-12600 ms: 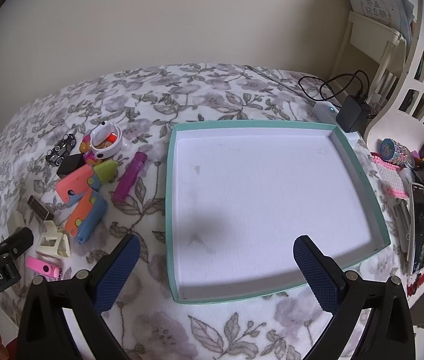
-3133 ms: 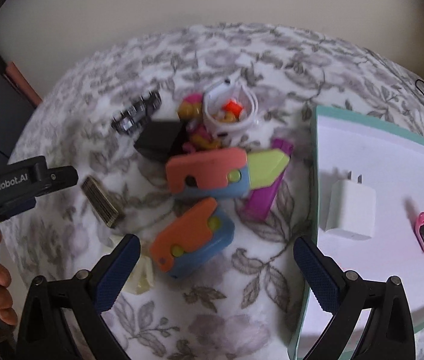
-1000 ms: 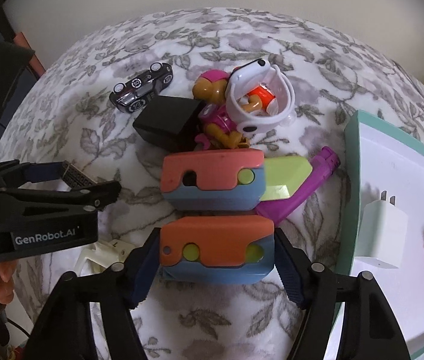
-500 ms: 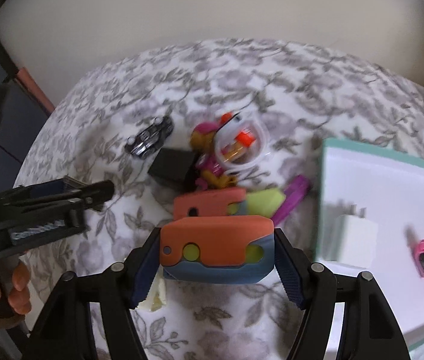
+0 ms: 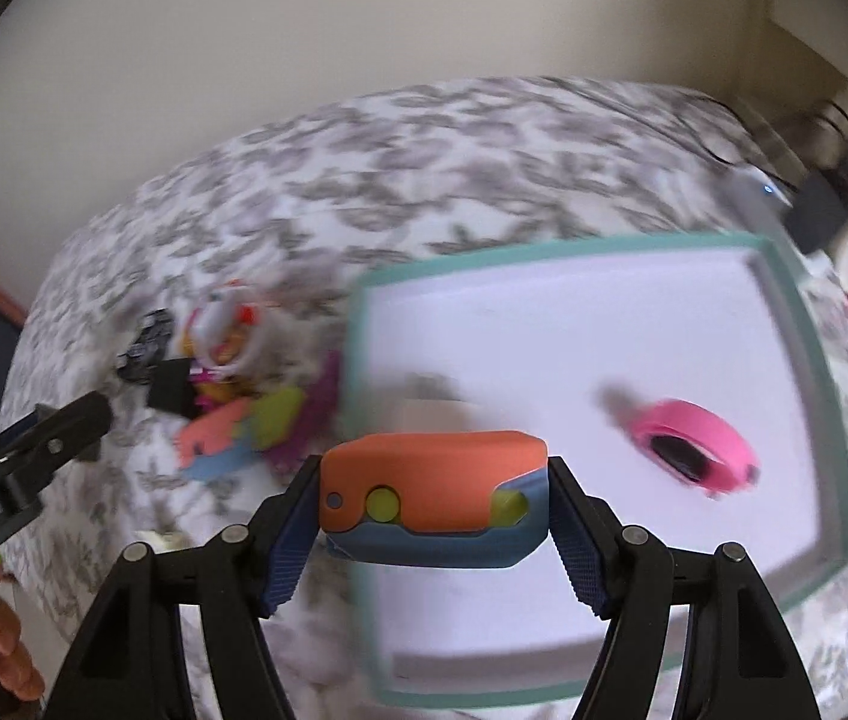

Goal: Organize rigid objects
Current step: 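Carry the gold-black bar and orange-blue toy knife with both grippers over the tray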

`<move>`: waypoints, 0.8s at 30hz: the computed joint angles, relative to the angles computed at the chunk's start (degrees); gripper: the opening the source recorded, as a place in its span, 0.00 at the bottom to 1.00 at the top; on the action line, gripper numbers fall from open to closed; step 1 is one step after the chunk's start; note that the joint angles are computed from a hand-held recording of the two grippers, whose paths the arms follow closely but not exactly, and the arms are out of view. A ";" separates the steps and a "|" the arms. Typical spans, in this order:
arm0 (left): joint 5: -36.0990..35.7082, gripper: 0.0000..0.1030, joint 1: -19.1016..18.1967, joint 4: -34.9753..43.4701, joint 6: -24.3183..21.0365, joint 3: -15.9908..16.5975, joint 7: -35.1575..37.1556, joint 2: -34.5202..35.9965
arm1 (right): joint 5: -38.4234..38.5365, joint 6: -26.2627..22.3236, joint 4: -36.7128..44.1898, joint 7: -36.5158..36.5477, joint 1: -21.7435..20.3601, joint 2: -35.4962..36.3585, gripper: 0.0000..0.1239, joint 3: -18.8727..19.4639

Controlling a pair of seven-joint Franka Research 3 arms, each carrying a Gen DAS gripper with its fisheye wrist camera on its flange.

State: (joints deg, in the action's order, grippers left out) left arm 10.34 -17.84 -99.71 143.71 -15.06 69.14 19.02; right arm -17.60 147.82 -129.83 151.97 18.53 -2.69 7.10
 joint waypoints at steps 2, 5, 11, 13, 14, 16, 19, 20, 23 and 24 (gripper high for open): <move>0.20 0.81 -0.85 0.80 -0.71 -0.45 -0.20 0.50 | 1.02 -1.24 -1.60 -0.56 -0.41 -1.22 0.59 -0.40; -0.50 0.81 -1.73 1.07 -1.02 -1.36 0.07 0.71 | 3.46 -2.61 -4.13 -1.35 -1.37 -3.07 0.59 -0.74; -1.98 0.81 -4.09 2.69 -2.97 -3.04 1.87 2.14 | 7.17 -4.92 -8.23 -1.93 -3.62 -6.26 0.59 -0.88; -1.82 0.81 -5.11 3.40 -3.82 -3.27 2.24 2.85 | 8.16 -4.71 -9.89 -2.14 -4.42 -7.56 0.59 -0.87; -1.80 0.81 -5.58 3.73 -4.29 -3.36 2.28 3.20 | 8.28 -4.82 -10.44 -1.99 -4.86 -8.06 0.59 -0.73; -1.81 0.81 -6.42 4.48 -5.24 -3.57 2.52 4.00 | 7.93 -5.47 -11.22 -1.40 -5.78 -8.95 0.59 -0.35; -1.27 0.81 -7.57 5.21 -6.40 -3.50 2.52 4.72 | 7.75 -6.07 -12.44 -1.01 -6.87 -10.31 0.59 -0.10; -0.76 0.81 -8.12 5.69 -6.96 -3.42 2.45 5.14 | 8.10 -5.98 -12.86 -1.24 -7.10 -10.65 0.59 -0.17; 0.17 0.81 -9.26 6.58 -8.14 -3.34 2.36 5.96 | 9.74 -5.85 -14.23 -2.16 -7.72 -11.56 0.59 -0.42; 0.49 0.81 -9.62 6.91 -8.50 -3.28 2.27 6.27 | 10.27 -5.85 -14.45 -2.36 -7.92 -11.55 0.59 -0.46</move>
State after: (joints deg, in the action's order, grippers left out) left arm 10.84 -27.45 -92.80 135.21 -18.34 71.41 25.29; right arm -7.33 141.97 -144.28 149.61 10.61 -14.24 6.64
